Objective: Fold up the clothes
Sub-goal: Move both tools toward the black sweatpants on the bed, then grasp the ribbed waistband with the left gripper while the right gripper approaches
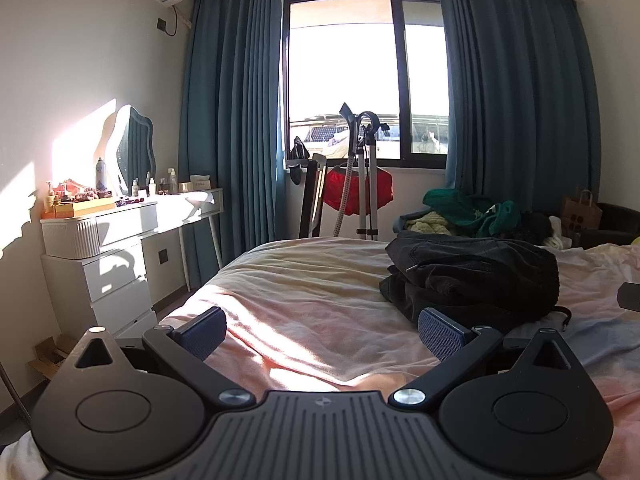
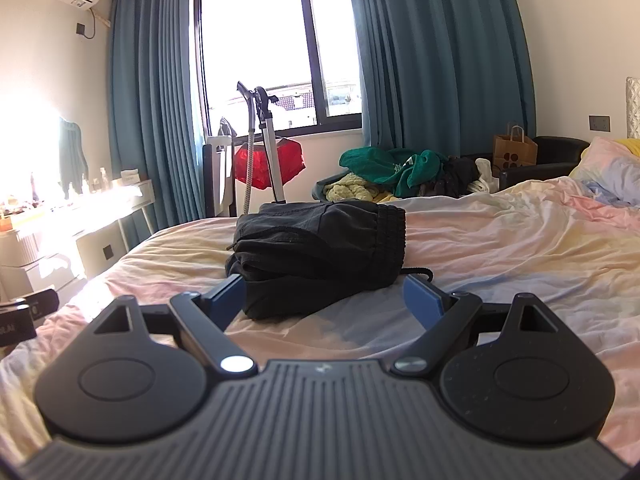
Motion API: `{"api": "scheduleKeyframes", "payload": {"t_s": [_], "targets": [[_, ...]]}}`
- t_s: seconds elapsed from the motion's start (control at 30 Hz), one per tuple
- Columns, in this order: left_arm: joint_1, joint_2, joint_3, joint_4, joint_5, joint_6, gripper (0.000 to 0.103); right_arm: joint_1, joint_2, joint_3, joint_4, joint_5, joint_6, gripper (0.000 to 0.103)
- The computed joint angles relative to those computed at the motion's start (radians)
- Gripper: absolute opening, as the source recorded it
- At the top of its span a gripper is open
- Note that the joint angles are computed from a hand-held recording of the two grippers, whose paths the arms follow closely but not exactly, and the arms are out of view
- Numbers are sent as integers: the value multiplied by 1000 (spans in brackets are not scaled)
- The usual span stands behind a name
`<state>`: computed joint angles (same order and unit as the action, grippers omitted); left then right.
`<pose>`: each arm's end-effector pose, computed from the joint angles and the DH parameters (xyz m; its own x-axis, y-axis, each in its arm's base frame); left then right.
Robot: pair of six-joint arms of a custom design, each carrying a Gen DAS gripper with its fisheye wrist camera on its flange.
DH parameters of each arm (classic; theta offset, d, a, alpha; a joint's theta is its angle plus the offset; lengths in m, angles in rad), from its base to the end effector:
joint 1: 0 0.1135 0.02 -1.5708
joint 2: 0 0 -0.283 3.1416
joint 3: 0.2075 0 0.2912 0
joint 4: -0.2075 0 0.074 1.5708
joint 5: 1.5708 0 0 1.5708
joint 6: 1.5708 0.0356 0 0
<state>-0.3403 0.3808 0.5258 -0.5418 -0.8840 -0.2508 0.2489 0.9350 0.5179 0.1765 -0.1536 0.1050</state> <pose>0.1220 -0.0140 0.2819 -0.2386 -0.0824 -0.9676 -0.5367 0.8416 0.0606 0.2340 0.0651 0.2546 -0.2703 0.0382 -0.9620 -0.3611 0.9223 0.1381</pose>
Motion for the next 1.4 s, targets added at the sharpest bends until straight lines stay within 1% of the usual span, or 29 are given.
{"api": "scheduleKeyframes", "payload": {"t_s": [0.1,0.13,0.2,0.27,0.33,0.37,0.5,0.53,0.57,0.63,0.7,0.77,0.83,0.87,0.93,1.0,1.07,1.13,1.17,1.2,1.27,1.33,1.4], "targets": [[8,-3,-17,35,15,30,103,11,26,31,-12,11,5,88],[13,-9,-28,54,29,39,103,4,30,54,-30,-7,23,88],[39,-31,-51,79,67,40,103,-15,22,91,-17,-37,54,88],[58,-39,-66,90,91,33,103,-28,31,146,-7,-36,33,88],[70,-26,-74,92,106,32,103,-48,66,224,-48,-41,17,88],[75,-18,-82,99,115,38,103,-66,80,237,-47,-48,16,88],[82,32,-102,125,137,51,103,-139,120,220,19,-60,7,87],[78,46,-109,138,139,55,103,-152,124,202,27,-53,-3,87],[72,61,-116,153,140,60,103,-176,134,192,6,-63,1,88],[54,143,-122,222,140,90,103,-220,158,204,-68,-109,26,87],[39,234,-122,294,143,123,102,-237,168,227,-119,-111,39,87],[31,330,-114,400,157,190,98,-258,168,226,-98,-111,76,87],[33,479,-65,515,194,239,98,-284,167,218,-65,-115,116,87],[35,552,-35,563,214,262,98,-301,175,213,-46,-124,131,87],[42,749,70,670,279,288,101,-328,205,222,-40,-136,138,87],[33,918,174,753,292,335,101,-353,241,226,-21,-132,164,87],[30,1103,315,807,317,396,101,-366,277,220,7,-87,194,88],[28,1276,471,832,343,461,101,-367,316,229,8,-28,204,88],[28,1357,551,840,357,497,101,-371,337,236,13,-20,217,88],[26,1448,654,829,363,524,100,-375,362,245,20,-16,233,88],[26,1593,839,783,370,540,100,-380,392,246,48,-9,253,88],[22,1740,1039,726,381,562,100,-373,426,237,97,39,259,87],[19,1887,1251,642,378,555,100,-368,460,228,149,86,277,88]]}}
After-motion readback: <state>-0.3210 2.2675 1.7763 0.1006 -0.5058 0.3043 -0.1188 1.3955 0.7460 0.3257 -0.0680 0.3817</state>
